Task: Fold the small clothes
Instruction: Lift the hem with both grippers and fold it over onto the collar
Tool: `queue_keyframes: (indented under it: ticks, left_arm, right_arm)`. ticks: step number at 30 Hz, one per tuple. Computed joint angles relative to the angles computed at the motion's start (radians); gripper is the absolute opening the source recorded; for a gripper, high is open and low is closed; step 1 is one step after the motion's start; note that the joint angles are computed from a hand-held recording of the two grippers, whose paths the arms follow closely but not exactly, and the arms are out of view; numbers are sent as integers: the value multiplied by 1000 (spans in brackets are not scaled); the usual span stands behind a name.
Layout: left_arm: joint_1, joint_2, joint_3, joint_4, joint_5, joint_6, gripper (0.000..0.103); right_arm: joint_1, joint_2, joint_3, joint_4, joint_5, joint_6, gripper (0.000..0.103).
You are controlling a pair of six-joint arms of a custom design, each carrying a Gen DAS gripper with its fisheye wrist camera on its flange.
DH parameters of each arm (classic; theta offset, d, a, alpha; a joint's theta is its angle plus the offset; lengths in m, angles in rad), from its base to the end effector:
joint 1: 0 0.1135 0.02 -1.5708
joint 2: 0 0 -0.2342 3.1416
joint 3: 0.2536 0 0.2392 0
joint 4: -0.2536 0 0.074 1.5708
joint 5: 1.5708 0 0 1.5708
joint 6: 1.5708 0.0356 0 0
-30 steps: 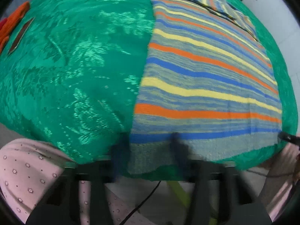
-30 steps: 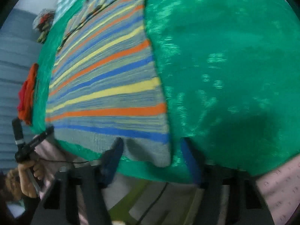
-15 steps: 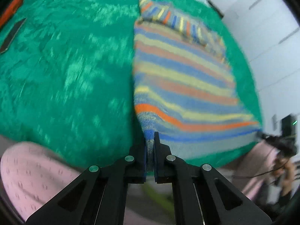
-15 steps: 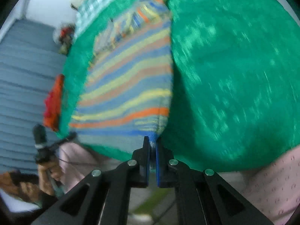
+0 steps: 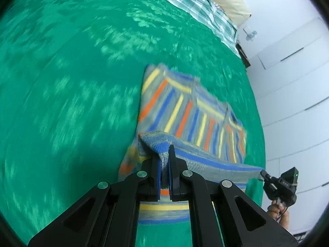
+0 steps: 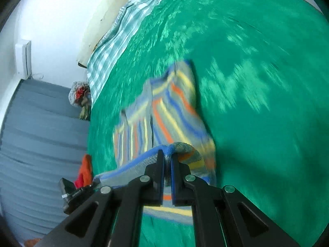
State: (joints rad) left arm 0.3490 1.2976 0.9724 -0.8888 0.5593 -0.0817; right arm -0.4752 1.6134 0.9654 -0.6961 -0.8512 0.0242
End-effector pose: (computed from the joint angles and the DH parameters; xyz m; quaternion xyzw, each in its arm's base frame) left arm 0.2243 0.0615 0.2243 -0.1543 0.9345 -0.2465 0.2052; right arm 0.2547 -0.1010 0.1606 0.1784 0.8884 0.3768 0.1921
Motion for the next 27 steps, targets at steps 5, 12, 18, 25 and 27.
queue_keyframes:
  ticks: [5,12,18,25,27]
  left_arm:
    - [-99,299,204,111,-76,-48,3]
    - [-116,635,468,286,-133,-230,38]
    - [-50,498,315,415,-97,-251,50]
    - [-223,-104,-222,355,-195,129,59]
    - [-340,-220,-340,339,-312,177,60]
  right_arm:
    - [85,315,325,21,21,92,5]
    - [97,592,497,432,-20,396,24]
    - [85,472,413,485,126,294,51]
    - [202,80,112,278,228,-220,51]
    - [279,-29,-21,247,243,-347,51]
